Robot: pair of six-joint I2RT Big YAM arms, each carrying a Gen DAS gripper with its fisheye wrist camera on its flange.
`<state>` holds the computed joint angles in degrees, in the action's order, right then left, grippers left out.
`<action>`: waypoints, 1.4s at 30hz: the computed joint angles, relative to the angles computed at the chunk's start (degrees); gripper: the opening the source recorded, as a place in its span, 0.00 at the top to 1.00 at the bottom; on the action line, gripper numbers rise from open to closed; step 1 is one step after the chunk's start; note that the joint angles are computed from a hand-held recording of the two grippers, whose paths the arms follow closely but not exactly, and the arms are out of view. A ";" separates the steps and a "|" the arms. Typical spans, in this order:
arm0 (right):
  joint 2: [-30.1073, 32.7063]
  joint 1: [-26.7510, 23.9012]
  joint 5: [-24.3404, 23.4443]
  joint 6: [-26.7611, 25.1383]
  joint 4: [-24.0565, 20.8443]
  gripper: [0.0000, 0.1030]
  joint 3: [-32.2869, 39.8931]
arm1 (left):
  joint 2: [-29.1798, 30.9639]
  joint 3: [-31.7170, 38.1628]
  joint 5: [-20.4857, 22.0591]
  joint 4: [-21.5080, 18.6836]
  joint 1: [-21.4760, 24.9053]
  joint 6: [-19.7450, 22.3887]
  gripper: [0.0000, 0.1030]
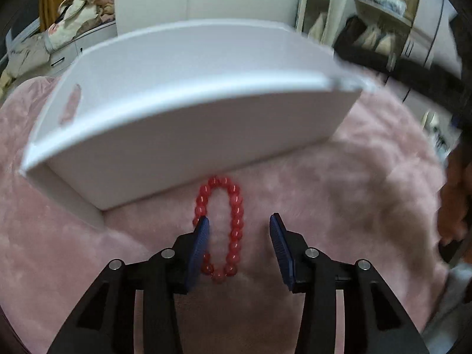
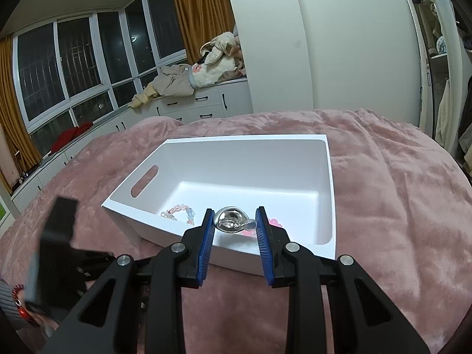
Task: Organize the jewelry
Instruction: 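Carry the red bracelet and silver heart piece over the bin, then open both tools to release the red bracelet and silver piece into the bin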
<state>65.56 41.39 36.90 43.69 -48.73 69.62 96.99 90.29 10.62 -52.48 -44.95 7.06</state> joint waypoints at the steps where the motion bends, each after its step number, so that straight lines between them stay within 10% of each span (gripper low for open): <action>1: -0.01 0.03 0.00 0.03 -0.04 0.72 -0.02 | 0.65 0.25 -0.31 -0.50 -0.21 0.37 0.61; 5: -0.18 0.00 -0.06 -0.05 -0.01 0.72 -0.25 | 1.23 -0.35 -1.59 -0.09 -0.39 -0.10 0.86; 19: -0.27 -0.19 0.15 -0.66 -0.28 0.72 -0.34 | -5.28 3.26 1.85 -0.13 0.95 0.78 0.86; 42: 0.03 -2.63 -2.15 -1.07 0.64 0.72 -1.43 | 5.50 23.61 -2.34 -3.76 1.67 -3.14 0.86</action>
